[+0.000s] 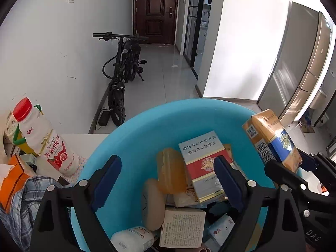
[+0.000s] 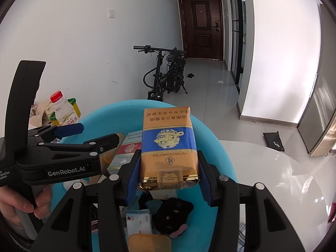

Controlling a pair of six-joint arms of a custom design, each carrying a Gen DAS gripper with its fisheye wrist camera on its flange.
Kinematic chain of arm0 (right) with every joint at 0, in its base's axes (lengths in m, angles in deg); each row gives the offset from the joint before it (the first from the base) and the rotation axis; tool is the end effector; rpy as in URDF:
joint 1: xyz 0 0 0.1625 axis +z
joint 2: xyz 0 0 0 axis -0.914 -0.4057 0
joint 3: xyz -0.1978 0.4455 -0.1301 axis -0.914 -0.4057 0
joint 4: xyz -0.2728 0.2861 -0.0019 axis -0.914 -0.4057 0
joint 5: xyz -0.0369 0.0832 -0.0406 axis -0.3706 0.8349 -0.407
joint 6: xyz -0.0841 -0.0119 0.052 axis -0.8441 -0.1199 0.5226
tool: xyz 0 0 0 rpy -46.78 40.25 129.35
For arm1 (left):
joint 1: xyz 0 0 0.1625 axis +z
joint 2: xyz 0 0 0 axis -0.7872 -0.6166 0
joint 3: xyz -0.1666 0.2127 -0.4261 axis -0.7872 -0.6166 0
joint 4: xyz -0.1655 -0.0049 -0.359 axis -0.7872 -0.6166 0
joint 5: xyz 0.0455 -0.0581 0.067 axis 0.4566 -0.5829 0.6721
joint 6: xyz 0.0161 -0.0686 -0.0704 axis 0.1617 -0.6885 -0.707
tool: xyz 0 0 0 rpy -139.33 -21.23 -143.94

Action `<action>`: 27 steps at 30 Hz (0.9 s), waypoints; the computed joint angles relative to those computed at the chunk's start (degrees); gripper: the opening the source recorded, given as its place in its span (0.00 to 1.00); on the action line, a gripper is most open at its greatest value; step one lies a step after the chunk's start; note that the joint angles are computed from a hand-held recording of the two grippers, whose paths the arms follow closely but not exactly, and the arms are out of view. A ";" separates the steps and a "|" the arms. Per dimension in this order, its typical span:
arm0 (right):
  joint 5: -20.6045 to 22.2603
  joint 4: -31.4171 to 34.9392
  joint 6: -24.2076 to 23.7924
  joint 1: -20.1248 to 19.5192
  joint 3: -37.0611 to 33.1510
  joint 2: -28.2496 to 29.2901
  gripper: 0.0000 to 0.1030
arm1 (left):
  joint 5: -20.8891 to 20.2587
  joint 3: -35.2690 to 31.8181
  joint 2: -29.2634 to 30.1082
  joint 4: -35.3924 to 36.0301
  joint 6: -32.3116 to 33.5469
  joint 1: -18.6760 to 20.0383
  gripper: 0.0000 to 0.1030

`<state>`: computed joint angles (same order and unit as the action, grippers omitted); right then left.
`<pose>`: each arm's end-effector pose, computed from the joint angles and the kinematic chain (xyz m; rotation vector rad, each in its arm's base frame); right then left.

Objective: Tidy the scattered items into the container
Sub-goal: 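Open the left tool to drop the soap into the basin, then open the right tool to drop the gold-and-blue pack into the basin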

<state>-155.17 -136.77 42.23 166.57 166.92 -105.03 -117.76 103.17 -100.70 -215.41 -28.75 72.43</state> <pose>0.1368 -0.2824 0.3609 0.4639 -2.2951 1.0028 -0.4328 -0.3792 0.0585 0.6807 2.3784 -0.7284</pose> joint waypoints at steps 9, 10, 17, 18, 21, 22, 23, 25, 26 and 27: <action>-1.21 0.00 0.70 1.41 0.28 0.30 0.46 | -0.32 1.15 -1.88 3.26 -2.40 -1.04 0.88; -1.52 0.21 1.04 1.74 0.23 0.45 0.46 | -0.43 1.34 -2.07 3.44 -2.75 -1.25 0.88; -0.62 0.80 1.78 0.41 0.40 1.45 0.46 | 1.28 3.13 -2.86 5.69 -4.77 -3.18 0.88; -0.67 0.72 1.77 0.37 0.36 1.78 0.46 | 1.30 3.25 -2.92 5.94 -4.95 -3.34 0.88; -1.22 0.94 1.98 0.48 0.19 2.55 0.46 | 1.28 3.45 -2.83 5.55 -5.02 -3.37 0.88; -1.07 0.95 2.05 0.31 0.15 2.69 0.46 | 1.23 3.59 -2.92 5.24 -4.92 -3.30 0.88; -0.95 0.97 2.11 0.11 0.17 2.78 0.47 | 1.12 3.73 -2.94 4.91 -4.82 -3.24 0.88; -1.30 2.62 2.43 -0.10 -0.30 2.91 0.49 | 1.23 3.69 -2.85 5.07 -4.94 -3.27 0.88; -1.33 3.12 2.71 -0.35 -0.47 3.01 0.51 | 1.27 3.69 -2.81 5.10 -4.88 -3.27 0.88; -0.90 3.32 2.93 -0.94 -0.39 2.74 0.51 | 1.06 3.68 -2.84 5.09 -4.87 -3.23 0.88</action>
<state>-156.07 -133.45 45.17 165.63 166.53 -102.29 -116.70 106.84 -103.55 -210.32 -33.62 69.20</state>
